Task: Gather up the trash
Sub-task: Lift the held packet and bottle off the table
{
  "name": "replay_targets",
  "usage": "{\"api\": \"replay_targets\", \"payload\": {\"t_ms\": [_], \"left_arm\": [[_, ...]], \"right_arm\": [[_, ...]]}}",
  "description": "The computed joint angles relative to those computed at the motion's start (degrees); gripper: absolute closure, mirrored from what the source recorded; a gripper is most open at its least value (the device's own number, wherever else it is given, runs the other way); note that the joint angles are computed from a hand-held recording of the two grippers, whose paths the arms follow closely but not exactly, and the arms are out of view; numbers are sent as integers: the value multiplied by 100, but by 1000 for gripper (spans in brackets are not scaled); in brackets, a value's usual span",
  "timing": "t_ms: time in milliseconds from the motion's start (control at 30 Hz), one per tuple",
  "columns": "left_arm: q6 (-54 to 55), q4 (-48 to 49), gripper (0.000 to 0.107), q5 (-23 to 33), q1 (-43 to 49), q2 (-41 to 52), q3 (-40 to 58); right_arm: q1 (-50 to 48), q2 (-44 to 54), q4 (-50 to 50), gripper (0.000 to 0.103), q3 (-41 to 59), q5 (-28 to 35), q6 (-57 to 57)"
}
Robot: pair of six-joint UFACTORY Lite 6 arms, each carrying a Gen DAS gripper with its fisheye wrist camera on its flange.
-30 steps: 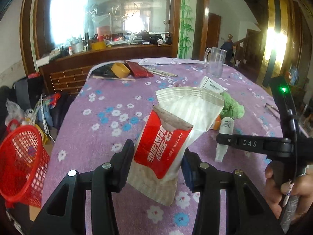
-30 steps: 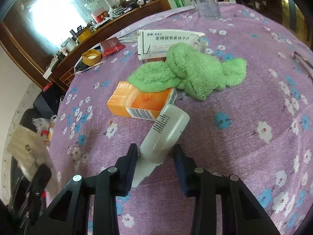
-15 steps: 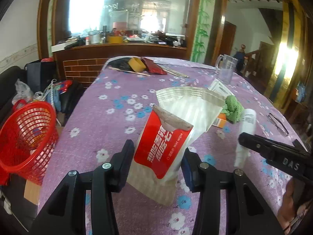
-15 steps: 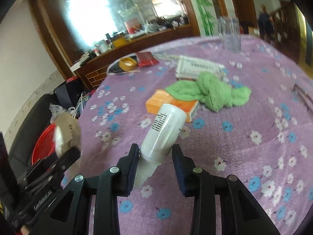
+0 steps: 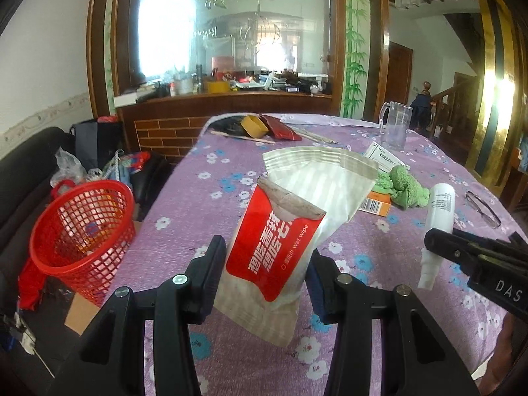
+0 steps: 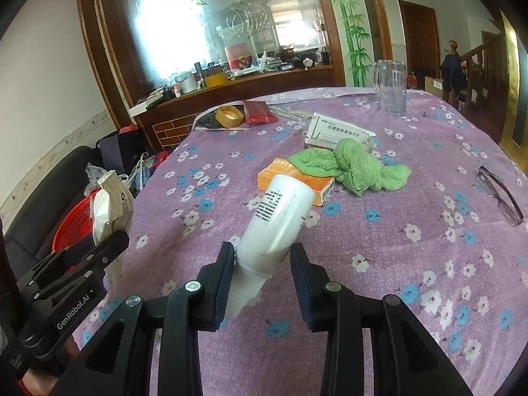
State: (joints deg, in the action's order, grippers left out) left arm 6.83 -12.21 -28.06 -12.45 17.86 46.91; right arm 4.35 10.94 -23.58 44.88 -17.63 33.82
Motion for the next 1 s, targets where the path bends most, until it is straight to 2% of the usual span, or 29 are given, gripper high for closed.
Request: {"api": "replay_targets", "payload": {"t_ms": [233, 533, 1000], "left_arm": [[463, -517, 62, -242, -180, -292, -330], [868, -976, 62, -322, -323, -299, -304], [1121, -1178, 62, 76, -177, 261, 505]], "right_arm": [[2, -437, 125, 65, -376, -37, -203], [90, -679, 298, 65, -480, 42, -398], [123, -181, -247, 65, 154, 232, -72]]}}
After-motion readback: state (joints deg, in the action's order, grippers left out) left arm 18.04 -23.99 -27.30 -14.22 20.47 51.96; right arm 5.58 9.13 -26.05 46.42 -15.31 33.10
